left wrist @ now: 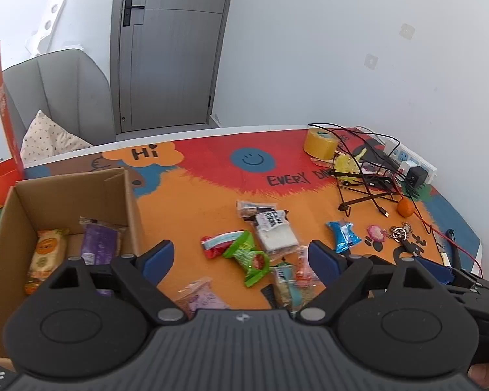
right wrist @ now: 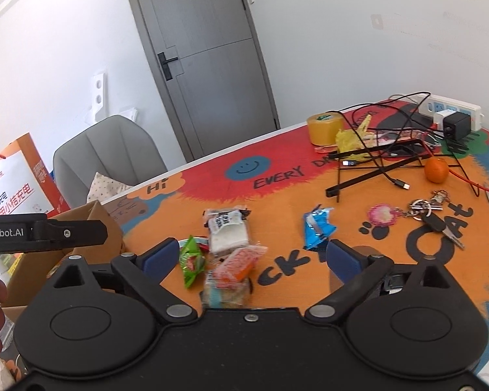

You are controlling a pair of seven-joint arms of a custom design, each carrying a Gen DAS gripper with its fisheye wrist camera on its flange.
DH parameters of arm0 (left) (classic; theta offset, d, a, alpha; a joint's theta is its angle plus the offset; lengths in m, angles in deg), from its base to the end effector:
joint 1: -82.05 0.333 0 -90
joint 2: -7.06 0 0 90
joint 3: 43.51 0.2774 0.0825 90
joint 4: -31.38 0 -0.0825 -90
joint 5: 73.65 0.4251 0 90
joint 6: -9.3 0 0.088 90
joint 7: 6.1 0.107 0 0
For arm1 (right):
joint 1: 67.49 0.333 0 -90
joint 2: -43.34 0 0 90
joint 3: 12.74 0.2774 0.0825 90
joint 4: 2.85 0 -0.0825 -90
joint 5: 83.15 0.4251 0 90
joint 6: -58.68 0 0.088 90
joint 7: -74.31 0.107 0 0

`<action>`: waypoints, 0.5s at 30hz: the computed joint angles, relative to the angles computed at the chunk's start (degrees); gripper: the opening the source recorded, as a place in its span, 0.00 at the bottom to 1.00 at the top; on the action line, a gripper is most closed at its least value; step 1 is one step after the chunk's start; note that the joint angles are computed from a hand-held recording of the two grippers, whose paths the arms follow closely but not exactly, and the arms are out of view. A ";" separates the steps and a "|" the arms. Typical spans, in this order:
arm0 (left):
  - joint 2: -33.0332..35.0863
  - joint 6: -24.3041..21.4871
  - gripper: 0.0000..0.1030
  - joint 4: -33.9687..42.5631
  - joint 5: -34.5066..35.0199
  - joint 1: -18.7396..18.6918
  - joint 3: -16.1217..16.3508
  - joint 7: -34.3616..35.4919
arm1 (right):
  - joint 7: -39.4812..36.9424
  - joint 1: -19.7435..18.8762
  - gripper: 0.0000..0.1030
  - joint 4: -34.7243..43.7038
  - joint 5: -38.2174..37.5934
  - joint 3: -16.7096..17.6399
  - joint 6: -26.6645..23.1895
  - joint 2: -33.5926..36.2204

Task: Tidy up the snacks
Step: 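Move both tools back toward the remaining snacks on the table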

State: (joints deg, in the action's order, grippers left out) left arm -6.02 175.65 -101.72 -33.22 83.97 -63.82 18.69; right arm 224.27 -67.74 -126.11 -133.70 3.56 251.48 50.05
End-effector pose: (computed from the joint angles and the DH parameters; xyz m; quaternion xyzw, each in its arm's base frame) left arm 0.5176 -0.2179 0.4468 -0.6914 0.5839 -0.3370 0.2597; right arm 0.5567 0.2450 0.3934 -0.6668 0.5565 -0.1825 0.4608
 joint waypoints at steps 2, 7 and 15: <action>0.98 -0.99 0.86 0.99 0.79 0.07 -0.58 -0.95 | 0.95 -1.25 0.95 0.01 -0.83 0.62 0.09 0.17; 3.61 -3.61 0.84 3.11 1.60 -2.24 0.57 -3.20 | 0.52 -1.41 0.94 -0.29 -0.63 -0.41 0.23 0.59; 7.02 -7.18 0.81 5.52 4.18 -6.28 3.14 -7.57 | 7.97 -13.93 0.85 3.03 -12.47 9.97 -0.08 4.18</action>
State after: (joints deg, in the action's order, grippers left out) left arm 1.01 168.47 -96.20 -29.04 77.69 -60.68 11.12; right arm 232.24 -81.66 -123.09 -146.18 13.53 251.41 54.23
